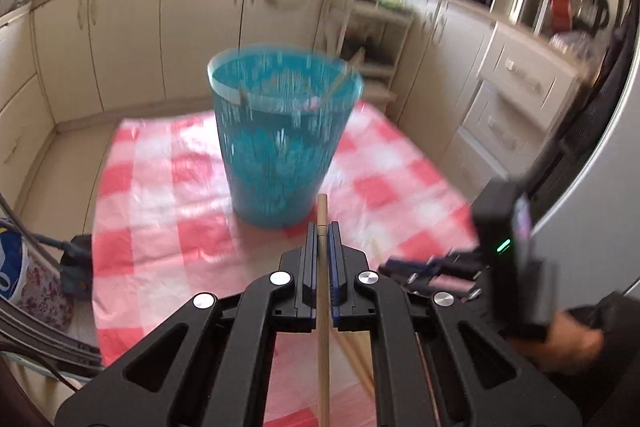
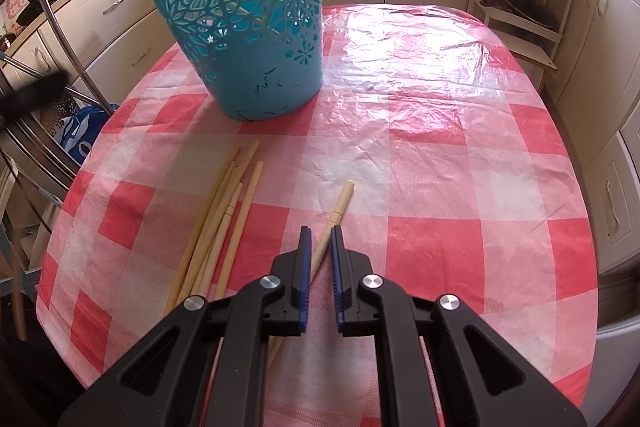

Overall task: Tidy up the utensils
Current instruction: 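Raise the stick over the teal basket and open the left gripper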

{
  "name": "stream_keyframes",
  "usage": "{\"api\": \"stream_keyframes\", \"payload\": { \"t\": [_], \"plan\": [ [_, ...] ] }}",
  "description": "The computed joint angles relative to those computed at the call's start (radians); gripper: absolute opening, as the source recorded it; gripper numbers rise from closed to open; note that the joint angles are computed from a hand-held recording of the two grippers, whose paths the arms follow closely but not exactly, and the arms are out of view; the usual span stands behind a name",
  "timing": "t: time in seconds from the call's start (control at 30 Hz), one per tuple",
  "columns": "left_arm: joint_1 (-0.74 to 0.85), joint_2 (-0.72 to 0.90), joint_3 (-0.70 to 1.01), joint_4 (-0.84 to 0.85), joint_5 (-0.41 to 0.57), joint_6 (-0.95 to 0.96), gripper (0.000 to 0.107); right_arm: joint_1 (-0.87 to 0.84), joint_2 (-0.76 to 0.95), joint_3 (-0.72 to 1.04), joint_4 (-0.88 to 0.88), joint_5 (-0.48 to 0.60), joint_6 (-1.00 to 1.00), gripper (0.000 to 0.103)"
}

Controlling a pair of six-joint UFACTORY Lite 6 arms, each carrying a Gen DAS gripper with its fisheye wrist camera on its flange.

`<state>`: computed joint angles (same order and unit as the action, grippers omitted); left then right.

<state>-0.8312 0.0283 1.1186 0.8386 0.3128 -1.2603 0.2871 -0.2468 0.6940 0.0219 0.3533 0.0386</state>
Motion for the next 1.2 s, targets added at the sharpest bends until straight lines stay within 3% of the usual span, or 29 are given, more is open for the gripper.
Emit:
{"api": "stream_keyframes", "payload": {
  "t": [0.2, 0.47, 0.6, 0.7, 0.8, 0.87, 1.2],
  "plan": [
    [-0.008, -0.050, 0.123, 0.343, 0.057, -0.298, 0.004, -0.015, 0.004, 0.006, 0.050, 0.007, -0.042, 0.010],
    [0.056, 0.192, 0.505, 0.649, 0.139, -0.591, 0.004, -0.021, 0.006, 0.006, 0.076, 0.006, -0.066, 0.010],
    [0.080, 0.372, 0.730, 0.788, 0.241, -0.713, 0.005, -0.028, 0.008, 0.005, 0.106, 0.006, -0.094, 0.010],
    [0.097, 0.513, 0.900, 0.772, 0.297, -0.691, 0.005, -0.033, 0.009, 0.007, 0.129, 0.008, -0.115, 0.010],
    [0.119, 0.685, 1.125, 0.625, 0.312, -0.537, 0.005, -0.043, 0.010, 0.007, 0.164, 0.012, -0.151, 0.010],
    [0.122, 0.742, 1.185, 0.569, 0.327, -0.489, 0.005, -0.051, 0.010, 0.007, 0.186, 0.015, -0.176, 0.010],
    [0.107, 0.682, 1.002, 0.541, 0.315, -0.503, 0.008, -0.061, 0.001, 0.006, 0.218, 0.033, -0.210, 0.010]
  ]
}}
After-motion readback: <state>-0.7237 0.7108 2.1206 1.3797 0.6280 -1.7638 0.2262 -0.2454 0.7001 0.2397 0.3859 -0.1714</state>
